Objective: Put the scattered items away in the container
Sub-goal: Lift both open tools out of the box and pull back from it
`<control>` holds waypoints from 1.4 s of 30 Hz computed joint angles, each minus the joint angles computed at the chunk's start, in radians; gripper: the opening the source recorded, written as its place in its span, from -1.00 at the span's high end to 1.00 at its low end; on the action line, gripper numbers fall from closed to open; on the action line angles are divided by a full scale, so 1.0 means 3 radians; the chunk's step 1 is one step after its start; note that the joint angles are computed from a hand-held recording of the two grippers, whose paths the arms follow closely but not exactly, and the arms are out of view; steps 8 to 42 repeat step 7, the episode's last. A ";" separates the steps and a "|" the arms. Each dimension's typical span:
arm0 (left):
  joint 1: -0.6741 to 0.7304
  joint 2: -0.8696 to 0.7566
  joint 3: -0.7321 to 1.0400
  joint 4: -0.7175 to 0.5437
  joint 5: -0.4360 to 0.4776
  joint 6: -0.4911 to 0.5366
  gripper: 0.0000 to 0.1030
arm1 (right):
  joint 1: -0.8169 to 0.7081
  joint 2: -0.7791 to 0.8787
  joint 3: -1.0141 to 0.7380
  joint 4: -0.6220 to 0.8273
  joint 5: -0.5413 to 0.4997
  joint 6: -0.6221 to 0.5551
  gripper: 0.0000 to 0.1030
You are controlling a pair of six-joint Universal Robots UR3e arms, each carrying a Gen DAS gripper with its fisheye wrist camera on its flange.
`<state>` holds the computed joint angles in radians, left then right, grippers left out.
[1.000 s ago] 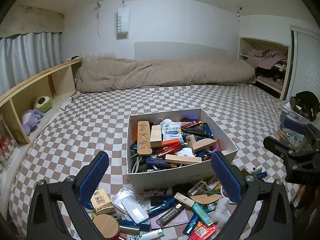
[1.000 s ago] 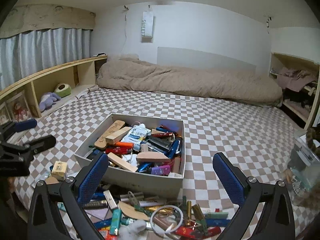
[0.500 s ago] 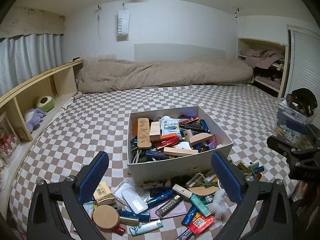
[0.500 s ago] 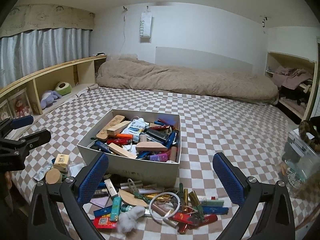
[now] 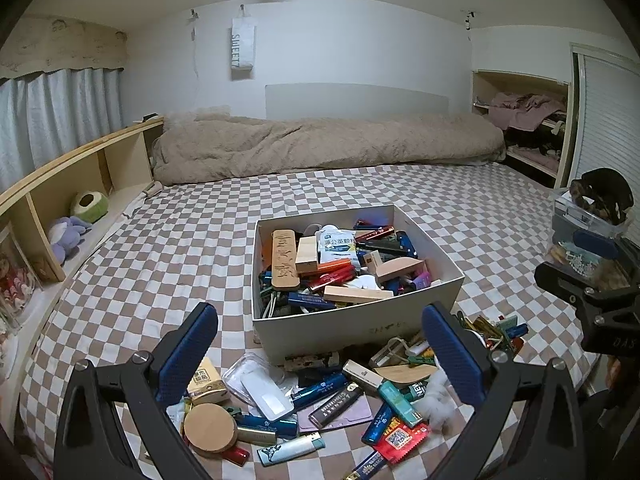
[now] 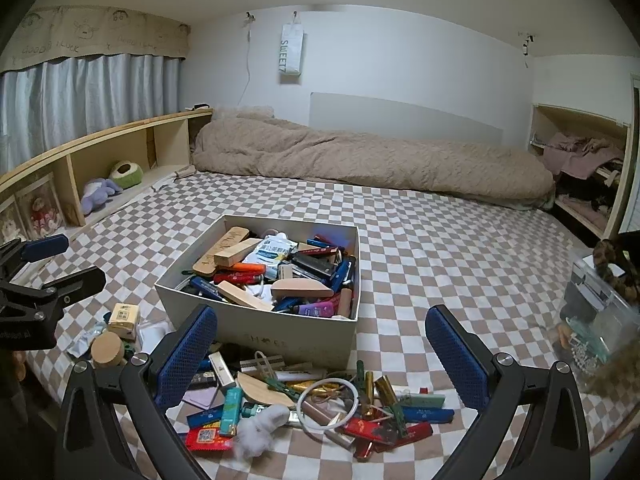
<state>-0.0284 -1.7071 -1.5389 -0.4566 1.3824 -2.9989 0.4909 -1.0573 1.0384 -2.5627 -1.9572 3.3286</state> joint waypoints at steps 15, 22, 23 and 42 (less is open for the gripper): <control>0.0017 0.0022 -0.0049 0.0021 -0.0039 -0.0028 -1.00 | 0.0007 -0.0004 0.0015 0.0001 0.0000 0.0020 -1.00; 0.0017 0.0022 -0.0049 0.0021 -0.0039 -0.0028 -1.00 | 0.0007 -0.0004 0.0015 0.0001 0.0000 0.0020 -1.00; 0.0017 0.0022 -0.0049 0.0021 -0.0039 -0.0028 -1.00 | 0.0007 -0.0004 0.0015 0.0001 0.0000 0.0020 -1.00; 0.0017 0.0022 -0.0049 0.0021 -0.0039 -0.0028 -1.00 | 0.0007 -0.0004 0.0015 0.0001 0.0000 0.0020 -1.00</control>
